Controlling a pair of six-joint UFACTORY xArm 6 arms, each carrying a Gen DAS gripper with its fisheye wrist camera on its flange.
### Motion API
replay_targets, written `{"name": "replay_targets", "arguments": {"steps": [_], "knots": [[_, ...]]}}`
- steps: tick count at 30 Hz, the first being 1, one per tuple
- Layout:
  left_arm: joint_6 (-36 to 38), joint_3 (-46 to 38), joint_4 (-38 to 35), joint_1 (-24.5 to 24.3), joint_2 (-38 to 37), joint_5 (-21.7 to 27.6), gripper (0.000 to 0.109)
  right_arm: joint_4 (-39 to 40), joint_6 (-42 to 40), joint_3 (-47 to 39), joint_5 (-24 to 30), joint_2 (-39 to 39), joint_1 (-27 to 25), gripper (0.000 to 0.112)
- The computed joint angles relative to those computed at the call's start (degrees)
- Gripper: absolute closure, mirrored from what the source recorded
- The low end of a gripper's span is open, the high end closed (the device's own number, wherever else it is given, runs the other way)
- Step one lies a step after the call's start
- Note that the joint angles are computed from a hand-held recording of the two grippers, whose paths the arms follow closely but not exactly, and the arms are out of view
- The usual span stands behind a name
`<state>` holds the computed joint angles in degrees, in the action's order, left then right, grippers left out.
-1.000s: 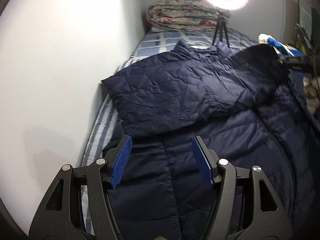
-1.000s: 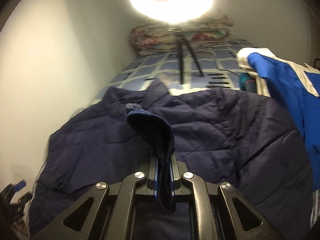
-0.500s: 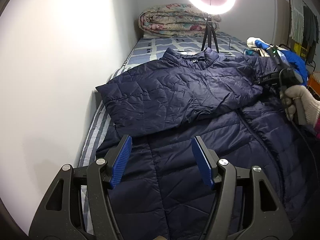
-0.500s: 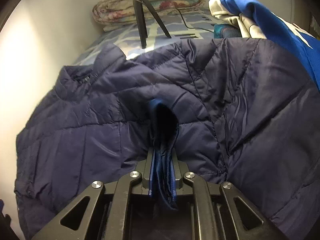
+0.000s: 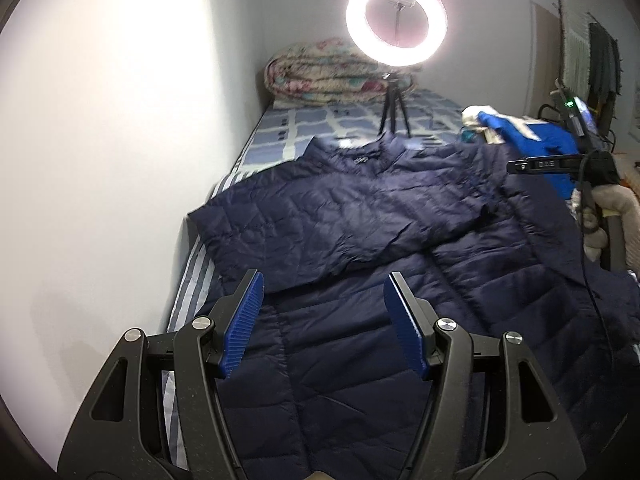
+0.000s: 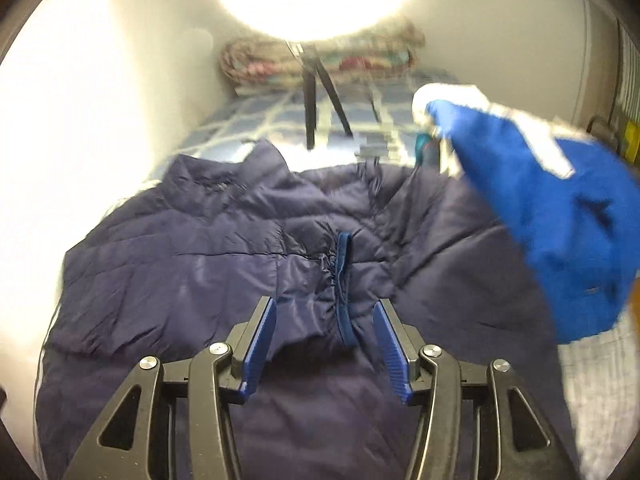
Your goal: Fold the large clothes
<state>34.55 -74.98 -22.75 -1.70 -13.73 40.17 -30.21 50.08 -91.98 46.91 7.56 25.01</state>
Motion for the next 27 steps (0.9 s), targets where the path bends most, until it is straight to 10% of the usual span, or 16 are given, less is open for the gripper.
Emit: {"name": "replay_targets", "arguments": {"steps": [13, 19, 27], "knots": [[0.8, 5.6, -3.4, -7.4, -14.1, 7.8, 0.043, -19.4, 14.7, 16.0, 21.5, -28.4, 21.0, 0.033], [-2.5, 10.2, -1.3, -15.8, -19.4, 7.4, 0.044, -29.7, 20.3, 19.8, 39.4, -35.7, 35.2, 0.026], [-9.5, 15.0, 5.1, -31.8, -21.4, 5.1, 0.043, -29.0, 23.8, 26.6, 49.8, -45.9, 40.1, 0.025]]}}
